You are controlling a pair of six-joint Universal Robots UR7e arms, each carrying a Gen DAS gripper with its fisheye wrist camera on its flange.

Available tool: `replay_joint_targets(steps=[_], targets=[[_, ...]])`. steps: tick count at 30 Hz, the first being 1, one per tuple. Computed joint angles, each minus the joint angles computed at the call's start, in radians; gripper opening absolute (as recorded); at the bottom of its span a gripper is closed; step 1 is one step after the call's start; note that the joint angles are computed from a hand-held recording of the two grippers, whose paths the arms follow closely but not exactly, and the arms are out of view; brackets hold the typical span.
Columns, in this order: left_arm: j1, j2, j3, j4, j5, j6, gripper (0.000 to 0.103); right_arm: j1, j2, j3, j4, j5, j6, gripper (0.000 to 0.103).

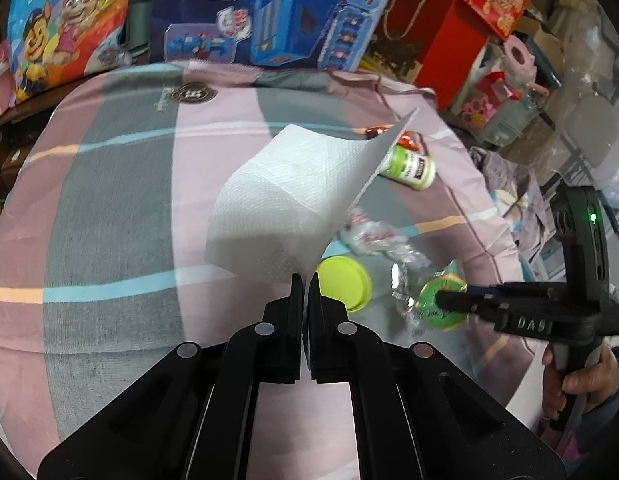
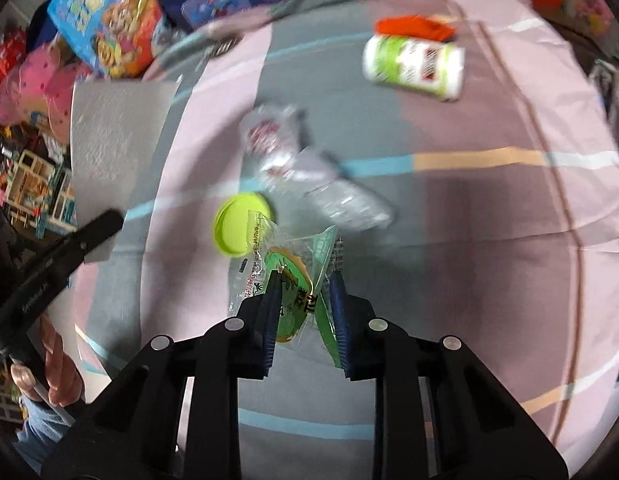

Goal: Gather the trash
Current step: 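Grasp the white paper sheet with the left tool while the right tool grasps the green snack packet, then carry paper and snack packet over the teal bin and open both tools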

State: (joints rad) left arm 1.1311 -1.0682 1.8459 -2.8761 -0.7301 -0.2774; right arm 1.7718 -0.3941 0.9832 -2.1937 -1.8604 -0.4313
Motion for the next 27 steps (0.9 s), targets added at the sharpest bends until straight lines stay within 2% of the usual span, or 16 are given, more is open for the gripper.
replay_joint_targets(steps=[8,15,19,27], targets=[[-0.059,0.081,-0.089,0.018,-0.029,0.062,0.003,-0.053,-0.086,0.022,-0.076,0.062,0.019,0.023],[-0.102,0.224,-0.245,0.063,-0.093,0.146,0.003,-0.121,-0.181,0.057,-0.165,0.080,0.038,0.023],[-0.117,0.332,-0.374,0.129,-0.151,0.191,0.003,-0.166,-0.230,0.070,-0.209,0.078,0.046,0.024],[-0.142,0.597,-0.720,0.343,-0.277,0.273,0.003,-0.289,-0.315,0.075,-0.268,0.093,0.105,0.024]])
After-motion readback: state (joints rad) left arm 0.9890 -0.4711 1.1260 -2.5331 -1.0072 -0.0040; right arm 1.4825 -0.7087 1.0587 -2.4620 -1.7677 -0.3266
